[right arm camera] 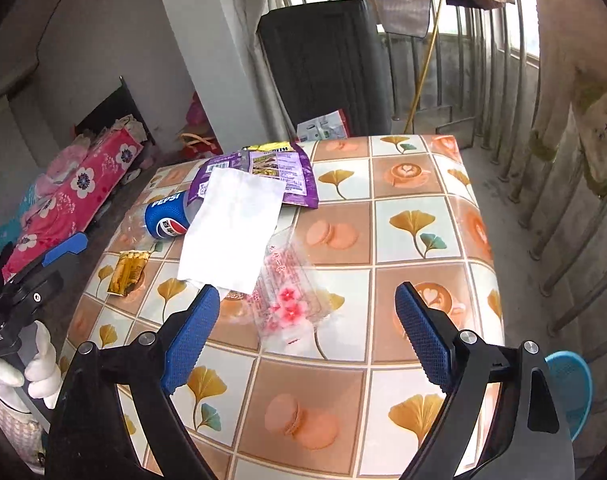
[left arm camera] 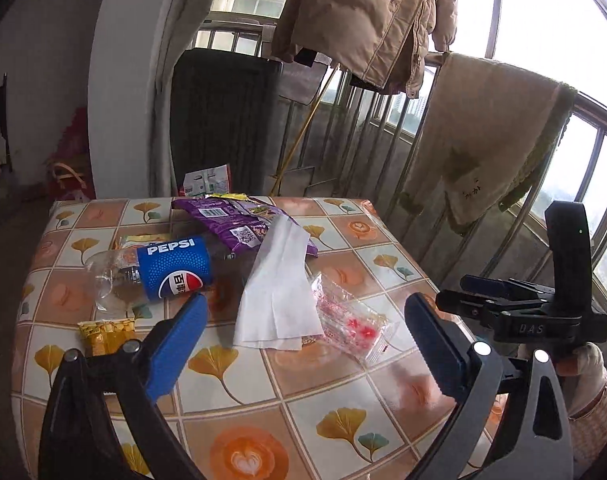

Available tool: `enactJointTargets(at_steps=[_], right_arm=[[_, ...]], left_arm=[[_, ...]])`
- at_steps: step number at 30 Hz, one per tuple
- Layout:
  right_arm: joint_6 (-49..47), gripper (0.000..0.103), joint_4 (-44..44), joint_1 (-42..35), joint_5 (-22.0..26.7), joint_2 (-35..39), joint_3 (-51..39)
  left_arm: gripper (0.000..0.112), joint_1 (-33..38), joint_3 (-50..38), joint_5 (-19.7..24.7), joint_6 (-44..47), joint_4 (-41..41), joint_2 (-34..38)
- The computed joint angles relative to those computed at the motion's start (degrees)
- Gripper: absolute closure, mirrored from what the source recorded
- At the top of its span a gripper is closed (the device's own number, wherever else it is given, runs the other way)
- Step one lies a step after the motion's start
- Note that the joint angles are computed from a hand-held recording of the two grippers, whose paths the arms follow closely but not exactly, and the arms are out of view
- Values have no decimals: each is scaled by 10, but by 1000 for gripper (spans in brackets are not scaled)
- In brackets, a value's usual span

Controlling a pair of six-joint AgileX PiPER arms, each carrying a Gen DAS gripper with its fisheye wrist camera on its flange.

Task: Collect trash
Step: 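Move both grippers back over the table, then grasp the white wipe with the left gripper while the right gripper grasps the clear pink-printed packet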

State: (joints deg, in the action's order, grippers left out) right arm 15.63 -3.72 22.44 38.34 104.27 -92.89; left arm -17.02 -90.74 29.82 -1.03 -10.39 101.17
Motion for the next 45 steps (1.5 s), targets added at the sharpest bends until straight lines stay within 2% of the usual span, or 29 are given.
enactJointTargets(at_steps=[3,7,11,13,14,15,16,18,19,21,24,31,35,39,43,45], right_arm=[[33,32,-9,6,47,54,-48],[60,40,11,-6,93,110,-106],[68,48,23,-13,107,141,-130],[78,51,-4,-4,103,148,-136],[82,57,-19,2,107,151,-141],[82,64,-27,6,110,155,-146],[82,68,-35,10,113,156,-148],[78,88,-43,16,115,156,-147],[78,94,-44,18,114,153,-142],[72,102,-38,18,102,146,-124],[60,103,-24,18,86,122,-86],[30,103,10,17,55,39,31],[15,103,40,22,41,-14,100],[-29,103,117,11,24,-48,153],[-66,95,210,-16,14,-49,168],[-94,80,271,-33,8,-53,177]], left_arm=[[26,14,-27,19,9,0,42],[36,24,-114,73,10,-12,123],[50,26,-216,128,-5,-5,203],[60,26,-267,157,-7,-6,239],[64,26,-288,168,-8,-5,254],[75,24,-303,177,-12,0,264],[80,22,-315,186,-14,3,273],[99,17,-322,194,-21,12,281],[106,15,-314,191,-23,15,278],[111,10,-285,178,-27,22,264],[112,5,-220,152,-27,21,226],[112,-5,22,65,-21,7,64],[112,-15,128,47,-60,36,-7],[112,-12,162,40,-77,27,-32],[112,-13,158,29,-94,32,-30],[112,-18,151,27,-113,51,-25]])
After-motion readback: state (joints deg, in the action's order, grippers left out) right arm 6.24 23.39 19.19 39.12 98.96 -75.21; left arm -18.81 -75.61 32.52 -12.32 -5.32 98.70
